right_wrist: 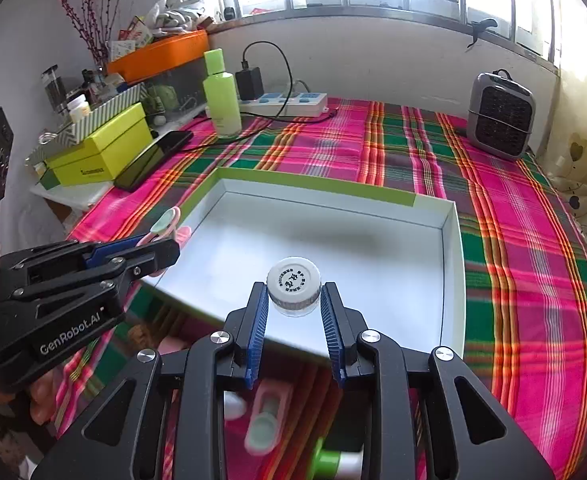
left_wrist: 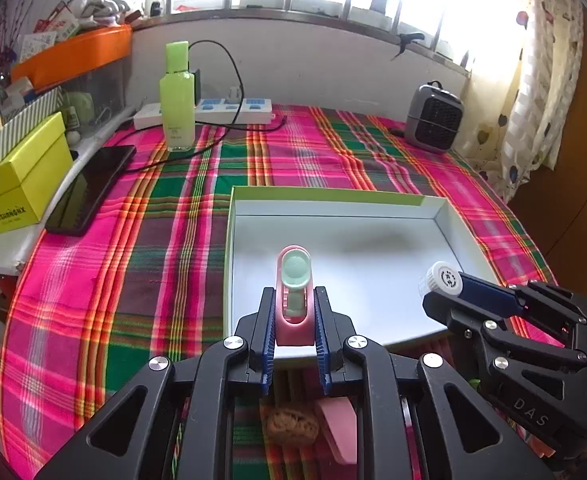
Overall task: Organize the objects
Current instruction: 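Carry the white jar and pink holder into the green-sided white box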
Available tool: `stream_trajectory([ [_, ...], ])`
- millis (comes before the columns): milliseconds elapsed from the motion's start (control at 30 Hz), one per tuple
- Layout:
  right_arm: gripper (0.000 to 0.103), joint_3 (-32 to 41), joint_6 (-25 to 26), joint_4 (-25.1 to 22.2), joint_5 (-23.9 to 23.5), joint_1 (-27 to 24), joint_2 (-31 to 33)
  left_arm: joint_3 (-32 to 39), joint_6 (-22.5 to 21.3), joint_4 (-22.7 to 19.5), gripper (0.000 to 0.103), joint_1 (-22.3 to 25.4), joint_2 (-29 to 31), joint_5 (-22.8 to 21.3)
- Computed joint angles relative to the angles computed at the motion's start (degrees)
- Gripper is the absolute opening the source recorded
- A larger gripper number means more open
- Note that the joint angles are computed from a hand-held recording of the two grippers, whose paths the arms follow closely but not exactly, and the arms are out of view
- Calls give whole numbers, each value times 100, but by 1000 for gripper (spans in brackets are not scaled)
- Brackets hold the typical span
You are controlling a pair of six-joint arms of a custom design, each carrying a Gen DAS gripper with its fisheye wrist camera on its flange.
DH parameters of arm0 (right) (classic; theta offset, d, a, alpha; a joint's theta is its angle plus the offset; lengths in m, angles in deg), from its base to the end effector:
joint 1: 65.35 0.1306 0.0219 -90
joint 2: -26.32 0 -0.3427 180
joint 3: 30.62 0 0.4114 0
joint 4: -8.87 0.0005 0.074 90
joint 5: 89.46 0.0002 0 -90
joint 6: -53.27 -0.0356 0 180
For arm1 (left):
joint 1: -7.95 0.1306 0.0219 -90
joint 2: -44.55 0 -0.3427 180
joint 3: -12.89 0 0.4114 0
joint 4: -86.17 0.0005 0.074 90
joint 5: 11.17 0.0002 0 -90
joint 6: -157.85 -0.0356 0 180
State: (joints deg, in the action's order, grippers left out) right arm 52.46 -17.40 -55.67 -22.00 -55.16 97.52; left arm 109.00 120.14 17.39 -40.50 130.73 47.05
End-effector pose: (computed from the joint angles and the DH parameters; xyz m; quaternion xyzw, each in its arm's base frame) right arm 0.3704 0.0799 0.4546 -0.2972 0.8825 0.1595 0.3277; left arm 0.3175 -0.3307 0.4541 -0.1045 0.9235 -0.0307 0.3678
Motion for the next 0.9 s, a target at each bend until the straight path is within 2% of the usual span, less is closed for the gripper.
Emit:
stream_trajectory([
  [233, 29, 486, -34, -4, 194, 144, 671, 141, -209, 181, 16, 380, 271, 435],
  [433, 29, 821, -95, -80, 420, 291, 1176, 329, -423, 198, 16, 606, 516, 588],
  [900, 29, 1211, -115, -176, 733, 462, 1677, 521, -654, 167, 16, 911, 834, 918],
])
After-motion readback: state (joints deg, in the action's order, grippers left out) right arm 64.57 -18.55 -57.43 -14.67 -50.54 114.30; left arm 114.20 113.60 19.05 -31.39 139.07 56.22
